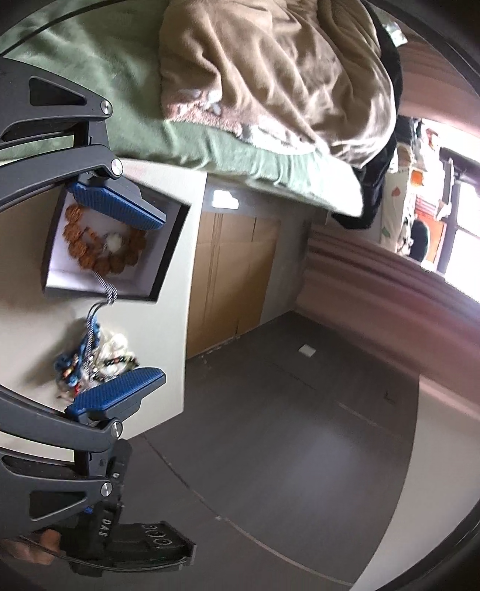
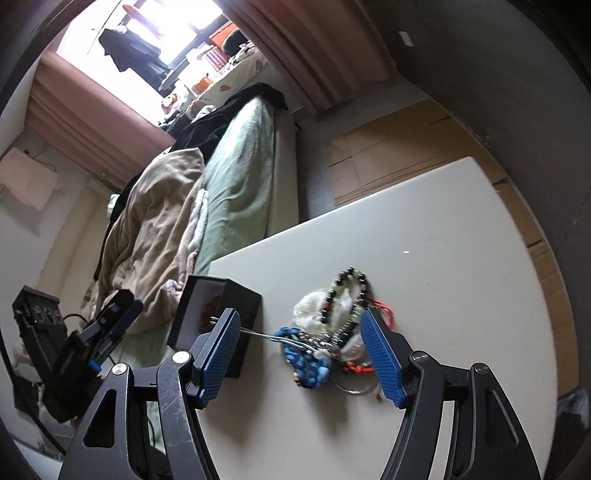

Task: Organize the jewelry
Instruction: 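Move left tool back over the remaining jewelry pile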

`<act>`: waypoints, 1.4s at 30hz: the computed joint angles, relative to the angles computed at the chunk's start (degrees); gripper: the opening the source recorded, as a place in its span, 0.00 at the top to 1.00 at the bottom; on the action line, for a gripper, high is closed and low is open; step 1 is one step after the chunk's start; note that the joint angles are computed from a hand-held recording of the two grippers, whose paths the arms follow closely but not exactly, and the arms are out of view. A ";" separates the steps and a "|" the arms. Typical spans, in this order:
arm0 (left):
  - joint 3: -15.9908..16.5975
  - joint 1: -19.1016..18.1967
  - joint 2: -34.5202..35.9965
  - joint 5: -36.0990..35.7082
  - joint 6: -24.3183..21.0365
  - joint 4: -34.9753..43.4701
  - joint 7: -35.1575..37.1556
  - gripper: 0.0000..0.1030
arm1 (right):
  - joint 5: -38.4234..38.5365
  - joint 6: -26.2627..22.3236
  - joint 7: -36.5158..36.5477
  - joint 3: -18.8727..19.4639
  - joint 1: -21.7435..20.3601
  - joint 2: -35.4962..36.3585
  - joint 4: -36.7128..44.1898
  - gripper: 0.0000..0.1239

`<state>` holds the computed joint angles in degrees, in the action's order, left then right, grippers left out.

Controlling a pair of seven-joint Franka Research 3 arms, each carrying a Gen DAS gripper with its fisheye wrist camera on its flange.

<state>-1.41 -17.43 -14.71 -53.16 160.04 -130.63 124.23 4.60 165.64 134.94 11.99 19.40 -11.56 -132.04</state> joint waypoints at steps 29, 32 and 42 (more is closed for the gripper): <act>-9.65 0.88 10.71 20.43 -16.89 9.91 -18.56 0.71 | 3.23 -4.15 5.38 -0.08 -4.67 -12.76 -10.94 0.45; -10.65 1.30 12.69 24.11 -18.10 11.45 -22.73 0.73 | 4.22 -3.61 5.34 -0.29 -5.10 -14.02 -12.09 0.45; -12.84 1.56 16.95 39.54 -19.86 14.67 -35.67 0.73 | 6.79 -3.57 3.93 -0.60 -5.23 -15.63 -13.35 0.45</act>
